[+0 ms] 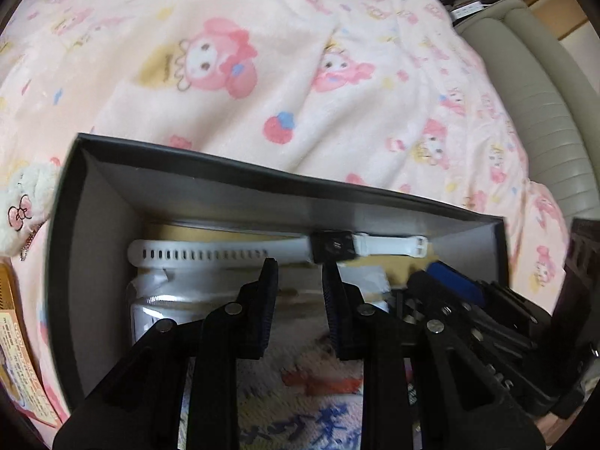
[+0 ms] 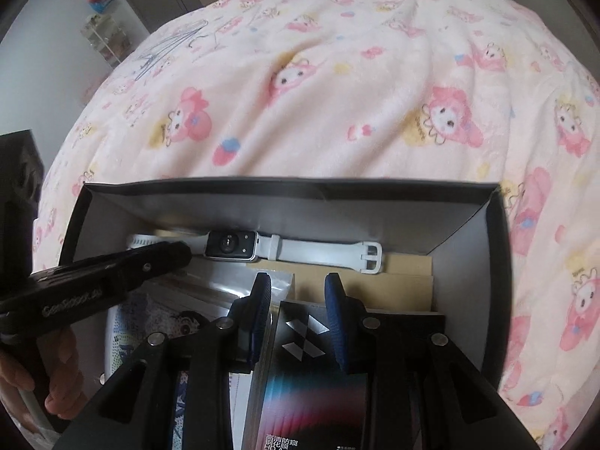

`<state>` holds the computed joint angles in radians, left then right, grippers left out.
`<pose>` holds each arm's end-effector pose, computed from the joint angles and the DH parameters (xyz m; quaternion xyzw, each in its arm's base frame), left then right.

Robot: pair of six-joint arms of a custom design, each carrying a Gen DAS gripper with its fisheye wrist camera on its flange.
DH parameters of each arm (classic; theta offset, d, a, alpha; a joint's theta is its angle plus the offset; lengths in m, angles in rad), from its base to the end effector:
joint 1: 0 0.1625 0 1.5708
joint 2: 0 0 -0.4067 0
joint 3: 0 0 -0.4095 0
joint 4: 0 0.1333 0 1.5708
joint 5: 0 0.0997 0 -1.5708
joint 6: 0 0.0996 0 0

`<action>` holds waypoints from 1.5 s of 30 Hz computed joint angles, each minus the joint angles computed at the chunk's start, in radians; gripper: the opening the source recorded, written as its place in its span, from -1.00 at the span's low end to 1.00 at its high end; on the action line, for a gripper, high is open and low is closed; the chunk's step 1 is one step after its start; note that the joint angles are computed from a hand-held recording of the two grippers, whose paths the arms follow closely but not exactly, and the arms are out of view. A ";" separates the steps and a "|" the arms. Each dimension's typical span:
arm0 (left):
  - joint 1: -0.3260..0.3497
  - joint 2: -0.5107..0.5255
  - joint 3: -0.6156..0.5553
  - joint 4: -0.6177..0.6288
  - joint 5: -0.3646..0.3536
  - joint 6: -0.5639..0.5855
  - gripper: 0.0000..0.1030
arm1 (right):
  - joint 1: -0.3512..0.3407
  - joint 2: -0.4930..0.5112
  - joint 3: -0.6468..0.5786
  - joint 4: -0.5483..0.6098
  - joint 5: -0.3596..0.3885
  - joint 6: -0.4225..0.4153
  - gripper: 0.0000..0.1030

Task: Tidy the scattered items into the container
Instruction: 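Open both grippers and withdraw them upward out of the box, then move the left gripper over the small black square frame on the duvet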

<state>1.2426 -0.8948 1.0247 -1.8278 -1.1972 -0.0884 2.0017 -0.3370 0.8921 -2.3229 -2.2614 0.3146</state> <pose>-0.0880 -0.7847 0.3474 0.1056 0.9750 -0.0994 0.1684 0.4163 -0.7382 0.0254 0.0212 -0.9368 0.2089 0.2800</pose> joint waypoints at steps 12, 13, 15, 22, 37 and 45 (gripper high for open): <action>-0.057 -0.182 0.230 -0.128 0.022 0.057 -0.33 | 0.075 -0.023 0.075 -0.033 -0.074 0.064 -0.24; -0.063 -0.205 0.252 -0.131 0.019 0.062 -0.33 | 0.082 -0.031 0.092 -0.049 -0.072 0.065 -0.23; -0.073 -0.243 0.292 -0.141 0.019 0.071 -0.33 | 0.099 -0.041 0.118 -0.087 -0.072 0.056 -0.17; -0.102 -0.392 0.427 -0.166 0.022 0.092 -0.30 | 0.167 -0.038 0.159 -0.128 -0.151 0.061 -0.07; -0.144 -0.627 0.555 -0.066 -0.010 0.080 -0.30 | 0.293 -0.062 0.228 -0.065 -0.170 0.236 -0.07; -0.128 -0.714 0.554 -0.030 0.017 0.089 -0.29 | 0.348 0.044 0.069 0.020 -0.173 0.225 -0.07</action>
